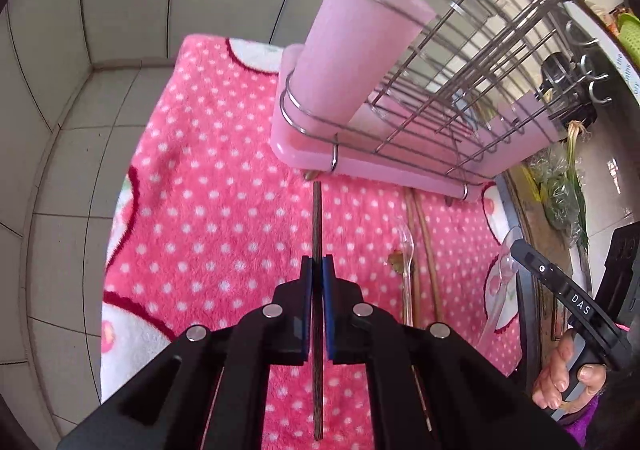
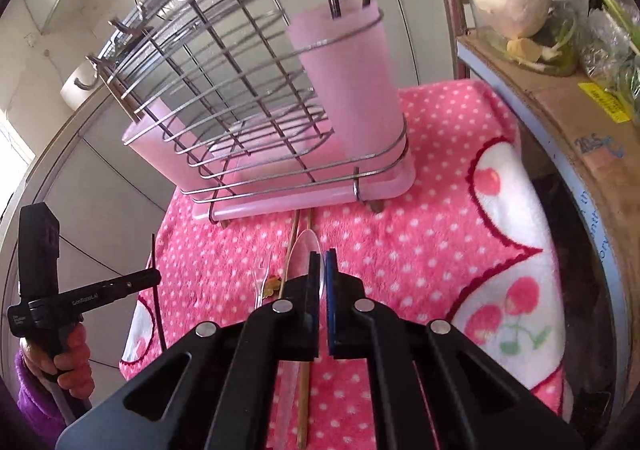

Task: Organize utensils
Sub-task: 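Grasp a thin dark chopstick with the left tool while the right tool reaches toward the utensils, then lift the dark chopstick toward the pink caddy while the right tool lifts a clear spoon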

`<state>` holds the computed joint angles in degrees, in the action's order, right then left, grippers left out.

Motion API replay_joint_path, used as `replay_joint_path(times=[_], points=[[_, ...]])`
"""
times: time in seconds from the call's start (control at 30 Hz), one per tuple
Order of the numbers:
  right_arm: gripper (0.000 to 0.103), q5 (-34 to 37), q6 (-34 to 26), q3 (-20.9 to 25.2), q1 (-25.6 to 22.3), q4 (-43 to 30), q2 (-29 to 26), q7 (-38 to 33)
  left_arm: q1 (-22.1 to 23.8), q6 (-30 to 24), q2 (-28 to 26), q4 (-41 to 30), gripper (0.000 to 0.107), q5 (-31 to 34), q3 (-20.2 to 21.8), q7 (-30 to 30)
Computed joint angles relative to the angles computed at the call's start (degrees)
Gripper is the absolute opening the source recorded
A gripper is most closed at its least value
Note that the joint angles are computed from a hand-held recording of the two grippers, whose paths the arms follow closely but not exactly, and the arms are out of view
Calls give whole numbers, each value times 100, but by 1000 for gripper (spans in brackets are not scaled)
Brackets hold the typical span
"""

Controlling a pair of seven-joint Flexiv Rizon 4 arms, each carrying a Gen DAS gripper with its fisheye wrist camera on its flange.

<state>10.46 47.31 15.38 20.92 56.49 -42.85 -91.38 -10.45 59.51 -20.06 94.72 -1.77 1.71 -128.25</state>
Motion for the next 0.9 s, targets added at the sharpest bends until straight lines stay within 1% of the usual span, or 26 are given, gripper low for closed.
replay_joint_path(times=[0.13,0.2,0.27,0.37,0.47,0.53,0.63,0.7,0.87,0.9], points=[[3,-64,864,-51,32,547,334,-95,-286,426,252,57,4,765,323,-552],[3,-92,1171,-24,-11,691,448,-132,-395,559,331,4,4,1157,432,-841],[3,-87,1406,40,-67,737,503,-174,-463,671,516,41,4,1529,522,-1081],[3,-125,1833,52,-78,763,570,-139,-495,783,636,-125,4,2062,558,-1395],[3,-190,2139,70,-101,577,535,-74,-458,893,722,-310,4,2433,562,-1626],[3,-299,2442,0,-59,368,460,21,-434,978,731,-497,4,2662,575,-1815],[3,-530,2742,-68,17,-75,259,153,-410,978,693,-836,4,2978,627,-2071],[3,-779,2926,-248,148,-443,66,314,-377,950,606,-1111,4,3115,640,-2156],[3,-1460,3256,-841,455,-1613,-649,933,-372,865,308,-1886,4,3546,846,-2427],[3,-1584,3226,-912,482,-1981,-868,1044,-416,824,236,-2053,4,3698,932,-2548]])
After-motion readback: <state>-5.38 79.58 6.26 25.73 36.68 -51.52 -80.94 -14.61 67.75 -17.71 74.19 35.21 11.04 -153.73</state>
